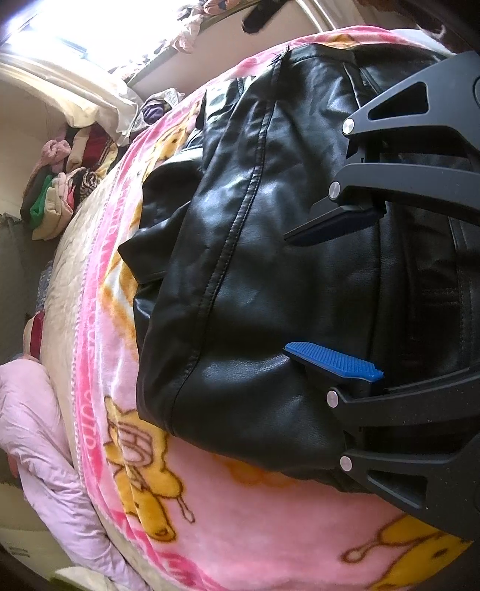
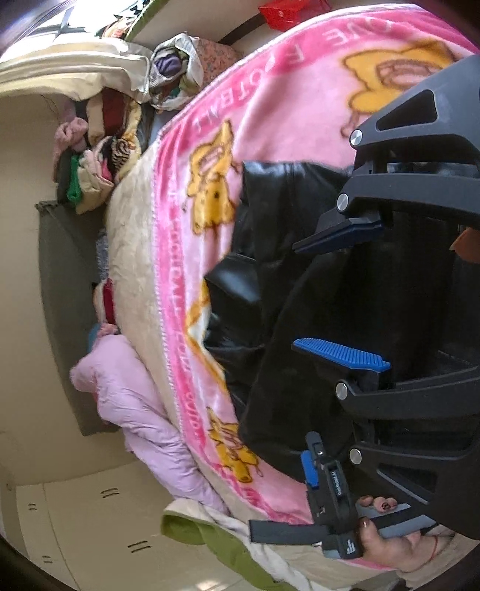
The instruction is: Fold large clothes
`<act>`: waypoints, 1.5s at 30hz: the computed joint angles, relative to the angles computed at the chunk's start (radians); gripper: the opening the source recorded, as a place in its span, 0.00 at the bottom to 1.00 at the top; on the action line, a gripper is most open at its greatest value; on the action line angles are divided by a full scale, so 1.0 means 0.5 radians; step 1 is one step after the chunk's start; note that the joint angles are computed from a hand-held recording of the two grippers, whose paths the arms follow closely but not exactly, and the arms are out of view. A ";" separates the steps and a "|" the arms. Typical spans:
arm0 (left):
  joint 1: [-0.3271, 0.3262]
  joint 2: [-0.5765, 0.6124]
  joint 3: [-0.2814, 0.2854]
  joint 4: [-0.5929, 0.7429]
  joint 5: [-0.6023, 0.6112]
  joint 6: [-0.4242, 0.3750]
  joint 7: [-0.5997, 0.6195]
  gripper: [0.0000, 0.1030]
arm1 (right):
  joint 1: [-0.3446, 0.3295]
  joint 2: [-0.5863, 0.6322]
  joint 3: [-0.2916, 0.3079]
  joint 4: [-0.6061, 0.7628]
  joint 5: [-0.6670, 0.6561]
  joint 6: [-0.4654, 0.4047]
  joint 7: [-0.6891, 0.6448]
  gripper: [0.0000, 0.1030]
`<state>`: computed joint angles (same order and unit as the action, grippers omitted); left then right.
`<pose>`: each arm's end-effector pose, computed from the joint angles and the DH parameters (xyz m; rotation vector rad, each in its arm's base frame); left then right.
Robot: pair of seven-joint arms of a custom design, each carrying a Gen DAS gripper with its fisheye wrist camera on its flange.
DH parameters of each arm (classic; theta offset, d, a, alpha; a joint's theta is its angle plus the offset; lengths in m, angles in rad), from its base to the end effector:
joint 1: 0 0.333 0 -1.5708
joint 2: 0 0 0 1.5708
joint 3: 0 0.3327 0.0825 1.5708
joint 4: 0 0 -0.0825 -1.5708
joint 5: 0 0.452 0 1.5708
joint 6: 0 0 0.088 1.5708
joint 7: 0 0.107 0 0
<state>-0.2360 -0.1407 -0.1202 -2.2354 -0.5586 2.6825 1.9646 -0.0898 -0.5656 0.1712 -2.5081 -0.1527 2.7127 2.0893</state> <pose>0.5657 -0.1945 0.4746 -1.6504 2.2947 -0.9715 0.4793 0.0518 0.5503 -1.4602 2.0072 -0.7033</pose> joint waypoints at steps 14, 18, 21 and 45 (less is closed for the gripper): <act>0.004 0.014 -0.004 0.007 -0.027 -0.012 0.023 0.45 | 0.077 0.342 -0.055 0.156 -0.108 -0.268 0.107 0.56; 0.006 0.014 0.001 0.015 -0.063 -0.035 0.040 0.45 | 0.113 0.427 -0.124 0.139 -0.079 -0.202 0.140 0.56; 0.010 0.016 -0.001 0.014 -0.065 -0.034 0.053 0.45 | 0.092 0.452 -0.078 0.158 -0.218 -0.235 0.200 0.56; -0.061 -0.071 -0.009 -0.102 0.264 0.001 0.049 0.47 | 0.247 0.247 -0.117 -0.044 0.159 -0.162 -0.045 0.59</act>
<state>-0.2667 -0.1761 -0.1246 -2.2863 -0.4267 2.6830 1.9889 0.0338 -0.4419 0.1126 -2.5301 -0.0734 2.6316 2.0670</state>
